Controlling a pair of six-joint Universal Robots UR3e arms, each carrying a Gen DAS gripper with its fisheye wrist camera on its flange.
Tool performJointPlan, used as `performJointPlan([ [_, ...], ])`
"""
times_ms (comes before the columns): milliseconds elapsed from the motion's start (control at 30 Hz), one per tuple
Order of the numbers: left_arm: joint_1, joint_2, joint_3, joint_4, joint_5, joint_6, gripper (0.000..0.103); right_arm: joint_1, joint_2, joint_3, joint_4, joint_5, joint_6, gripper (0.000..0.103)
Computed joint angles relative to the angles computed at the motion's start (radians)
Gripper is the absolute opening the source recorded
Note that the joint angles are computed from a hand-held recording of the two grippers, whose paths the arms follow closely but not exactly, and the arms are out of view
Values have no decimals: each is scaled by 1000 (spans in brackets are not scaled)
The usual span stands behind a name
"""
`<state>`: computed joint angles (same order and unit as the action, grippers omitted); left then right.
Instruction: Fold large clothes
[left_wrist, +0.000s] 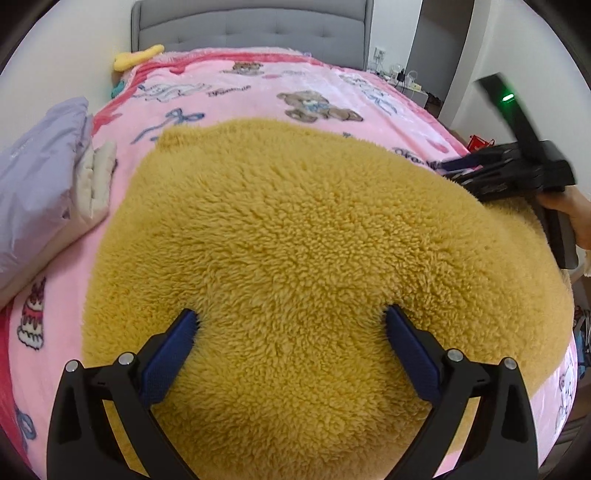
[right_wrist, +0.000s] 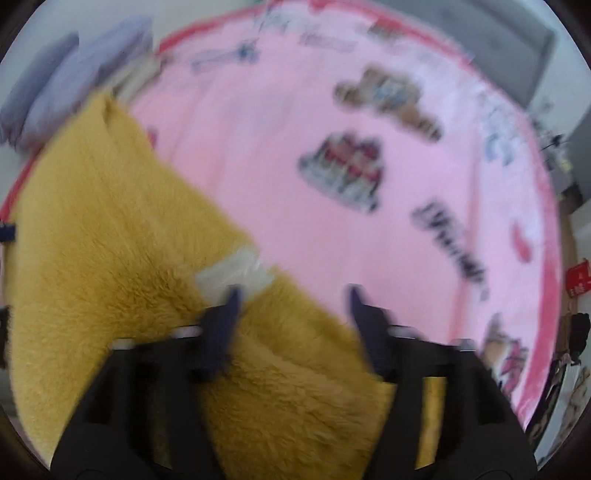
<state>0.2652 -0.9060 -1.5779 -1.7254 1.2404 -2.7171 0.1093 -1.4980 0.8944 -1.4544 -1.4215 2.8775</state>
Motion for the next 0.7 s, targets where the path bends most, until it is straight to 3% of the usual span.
performJointPlan([
  [67, -2, 10, 25, 9, 1, -16, 98, -44, -93, 36, -44, 60, -21, 83],
  [100, 30, 32, 50, -10, -36, 1, 98, -58, -165, 68, -78, 72, -25, 90],
  [167, 150, 92, 100, -102, -154, 98, 98, -103, -328, 152, -125, 111, -49, 94],
  [233, 181, 102, 151, -152, -203, 152, 98, -179, -467, 201, -85, 184, -124, 95],
  [367, -24, -34, 179, -125, -132, 117, 98, -185, -619, 224, 102, 145, -194, 93],
  [467, -211, -105, 125, -5, 7, 18, 98, -132, -696, 373, 90, 53, -107, 91],
  [500, -235, -119, 115, 3, 23, 7, 98, -92, -701, 420, 67, 1, -58, 91],
  [633, -206, -143, 89, -41, -14, 6, 99, -167, -773, 549, 145, 0, -46, 91],
  [700, -226, -167, 76, -36, -4, -5, 99, -177, -811, 626, 112, -35, -49, 94],
])
